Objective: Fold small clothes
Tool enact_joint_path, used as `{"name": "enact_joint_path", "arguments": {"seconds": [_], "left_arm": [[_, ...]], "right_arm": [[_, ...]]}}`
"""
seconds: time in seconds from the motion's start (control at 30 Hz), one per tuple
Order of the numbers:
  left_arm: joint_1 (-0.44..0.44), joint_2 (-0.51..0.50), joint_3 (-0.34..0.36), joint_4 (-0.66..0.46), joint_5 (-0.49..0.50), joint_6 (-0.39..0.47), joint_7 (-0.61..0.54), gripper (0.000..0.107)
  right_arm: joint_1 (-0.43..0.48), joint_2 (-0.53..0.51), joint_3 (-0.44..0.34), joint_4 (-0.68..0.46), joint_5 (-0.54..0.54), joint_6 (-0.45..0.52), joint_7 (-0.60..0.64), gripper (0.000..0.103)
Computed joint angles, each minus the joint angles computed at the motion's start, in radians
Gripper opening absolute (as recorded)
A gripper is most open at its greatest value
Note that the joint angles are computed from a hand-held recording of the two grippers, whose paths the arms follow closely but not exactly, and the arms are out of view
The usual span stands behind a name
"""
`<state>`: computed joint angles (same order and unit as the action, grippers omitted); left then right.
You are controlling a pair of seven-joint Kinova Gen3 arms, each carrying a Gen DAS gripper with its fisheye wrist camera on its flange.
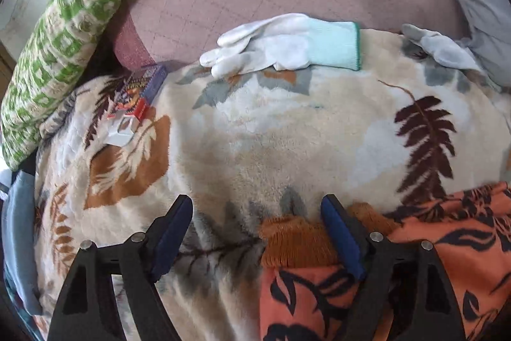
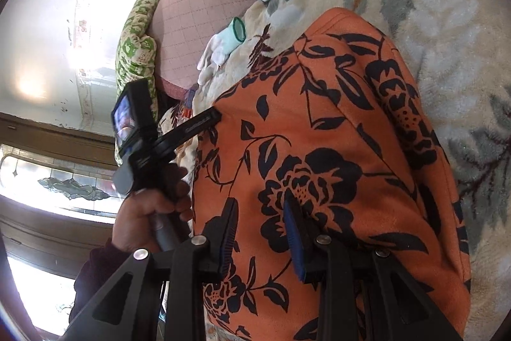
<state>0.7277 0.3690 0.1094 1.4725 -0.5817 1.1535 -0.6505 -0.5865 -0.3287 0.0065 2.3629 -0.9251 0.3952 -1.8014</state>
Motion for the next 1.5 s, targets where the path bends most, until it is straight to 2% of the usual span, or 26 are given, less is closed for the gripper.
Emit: {"name": "enact_joint_path", "arguments": {"seconds": [0.1, 0.2, 0.27, 0.3, 0.37, 0.43, 0.57, 0.67, 0.77, 0.8, 0.83, 0.9, 1.0, 1.17, 1.3, 1.43, 1.5], "left_arm": [[-0.019, -0.036, -0.001, 0.021, 0.028, -0.033, 0.022, 0.083], [-0.035, -0.152, 0.004, 0.098, 0.023, -0.104, 0.093, 0.083], [-0.056, -0.245, 0.032, 0.154, 0.028, -0.136, 0.096, 0.083], [-0.064, -0.278, 0.050, 0.167, 0.036, -0.133, 0.075, 0.083], [-0.076, -0.333, 0.088, 0.196, 0.052, -0.130, 0.029, 0.083], [-0.081, -0.367, 0.131, 0.223, 0.079, -0.119, -0.009, 0.083], [-0.090, -0.343, 0.201, 0.253, 0.141, -0.100, -0.042, 0.083], [-0.088, -0.298, 0.261, 0.286, 0.111, -0.104, 0.024, 0.083], [0.006, -0.319, 0.213, 0.369, 0.047, -0.167, 0.146, 0.083], [0.026, -0.322, 0.222, 0.386, 0.012, -0.166, 0.187, 0.083], [0.029, -0.319, 0.250, 0.390, -0.022, -0.149, 0.225, 0.083], [0.075, -0.306, 0.274, 0.373, -0.086, -0.078, 0.295, 0.083], [0.135, -0.297, 0.292, 0.364, -0.154, -0.007, 0.362, 0.083], [0.164, -0.322, 0.302, 0.397, -0.176, -0.008, 0.411, 0.083], [0.151, -0.330, 0.304, 0.404, -0.167, -0.024, 0.390, 0.083], [0.144, -0.330, 0.305, 0.406, -0.165, -0.035, 0.369, 0.083], [0.142, -0.332, 0.305, 0.412, -0.167, -0.044, 0.367, 0.083]], "right_arm": [[-0.024, 0.000, 0.027, 0.008, -0.030, -0.007, 0.035, 0.033], [-0.062, -0.024, 0.058, 0.032, -0.088, -0.045, 0.079, 0.033], [-0.037, -0.050, 0.015, 0.031, -0.056, -0.069, 0.049, 0.032], [0.004, -0.064, -0.031, 0.021, -0.015, -0.070, 0.020, 0.032], [0.086, -0.099, -0.118, 0.003, 0.066, -0.064, -0.050, 0.032], [0.123, -0.140, -0.158, -0.003, 0.135, -0.071, -0.129, 0.032], [0.202, -0.183, -0.185, -0.001, 0.204, -0.015, -0.260, 0.032], [0.241, -0.174, -0.178, -0.017, 0.269, 0.075, -0.352, 0.032], [0.158, -0.141, -0.071, 0.005, 0.256, 0.092, -0.338, 0.033], [0.123, -0.128, -0.025, 0.016, 0.227, 0.086, -0.305, 0.033], [0.087, -0.121, 0.014, 0.029, 0.212, 0.069, -0.289, 0.033], [0.064, -0.112, 0.041, 0.034, 0.193, 0.056, -0.271, 0.033], [0.112, -0.121, -0.026, 0.019, 0.235, 0.046, -0.307, 0.033], [0.186, -0.134, -0.139, -0.038, 0.369, 0.055, -0.393, 0.033], [0.168, -0.066, -0.141, -0.103, 0.445, 0.040, -0.391, 0.033], [0.083, 0.030, -0.048, -0.152, 0.415, 0.007, -0.311, 0.033], [0.078, 0.089, -0.027, -0.197, 0.400, 0.034, -0.274, 0.033]]}}
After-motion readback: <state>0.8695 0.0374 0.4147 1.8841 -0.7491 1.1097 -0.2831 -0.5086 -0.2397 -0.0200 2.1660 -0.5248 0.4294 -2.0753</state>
